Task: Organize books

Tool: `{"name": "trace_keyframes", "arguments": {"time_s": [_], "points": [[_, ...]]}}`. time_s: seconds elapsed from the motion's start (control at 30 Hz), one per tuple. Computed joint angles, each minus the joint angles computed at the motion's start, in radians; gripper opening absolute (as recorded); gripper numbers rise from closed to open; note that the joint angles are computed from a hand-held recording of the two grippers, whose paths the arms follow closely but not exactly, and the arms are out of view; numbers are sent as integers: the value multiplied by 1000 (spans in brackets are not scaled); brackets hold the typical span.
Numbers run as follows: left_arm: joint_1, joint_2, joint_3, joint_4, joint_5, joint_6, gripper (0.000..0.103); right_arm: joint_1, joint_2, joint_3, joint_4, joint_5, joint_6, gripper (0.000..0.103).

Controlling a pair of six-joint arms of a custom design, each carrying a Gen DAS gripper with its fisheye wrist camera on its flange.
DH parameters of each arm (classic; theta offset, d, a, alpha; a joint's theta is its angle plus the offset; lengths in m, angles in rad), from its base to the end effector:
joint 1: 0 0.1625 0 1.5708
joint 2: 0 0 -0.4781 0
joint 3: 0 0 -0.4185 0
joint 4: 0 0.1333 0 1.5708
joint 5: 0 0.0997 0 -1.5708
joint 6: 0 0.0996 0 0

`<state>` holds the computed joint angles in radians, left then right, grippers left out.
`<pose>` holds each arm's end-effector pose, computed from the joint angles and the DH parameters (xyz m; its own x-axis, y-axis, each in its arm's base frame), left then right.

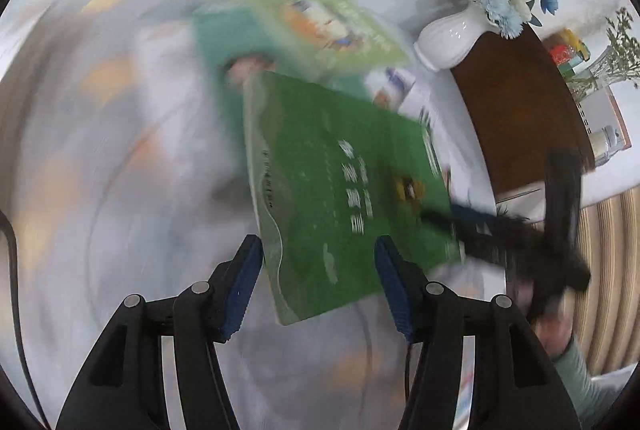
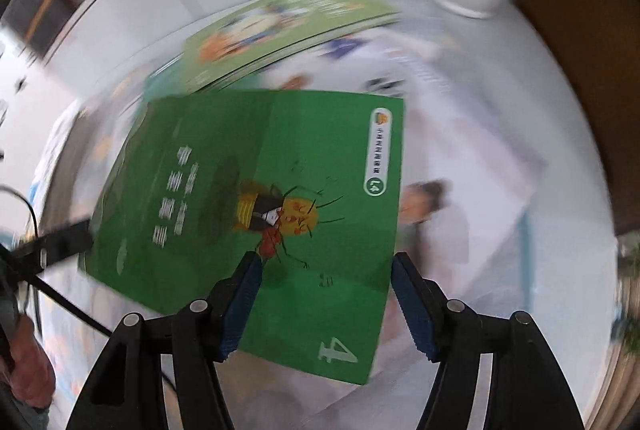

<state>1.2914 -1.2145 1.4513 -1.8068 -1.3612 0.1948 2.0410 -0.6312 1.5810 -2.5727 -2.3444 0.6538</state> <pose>-0.0376 -0.6896 0.4149 -0.8690 0.4509 -0.2040 0.4525 0.8908 0.0411 0.3888 -0.6244 0.0383 -0.7945 0.3099 0.5222 0.0388 0.8841 -0.4657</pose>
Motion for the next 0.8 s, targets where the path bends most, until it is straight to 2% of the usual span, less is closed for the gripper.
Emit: {"name": "trace_keyframes", "arguments": {"time_s": [0.07,0.13,0.2,0.27,0.3,0.43,0.47,0.53,0.6,0.67,0.73,0.8], "points": [[23,-89,56,56,23,-32,55,17,39,-45,14,38,-72,66],[60,-158,85,153,7,-74,55,25,80,-97,36,75,-143,66],[100,-209,103,246,-49,-103,55,32,133,-154,14,131,-230,65],[123,-249,126,300,-115,-96,55,34,166,-175,-76,190,-274,62],[123,-266,137,303,-128,-86,55,39,184,-188,-108,188,-262,60],[110,-312,160,181,-79,-45,55,75,169,-151,-157,182,-232,59],[113,-310,159,129,-53,-48,55,83,163,-137,-164,173,-230,59],[121,-290,154,4,45,-68,51,104,140,-83,-179,155,-207,59],[136,-257,140,-84,91,-93,48,123,122,-34,-161,148,-140,56],[152,-215,121,-132,142,-105,44,133,117,-2,-141,176,-68,54],[158,-186,108,-107,143,-91,40,136,117,25,-142,211,-12,50],[157,-192,131,-122,129,-69,40,131,131,33,-121,273,15,50]]}}
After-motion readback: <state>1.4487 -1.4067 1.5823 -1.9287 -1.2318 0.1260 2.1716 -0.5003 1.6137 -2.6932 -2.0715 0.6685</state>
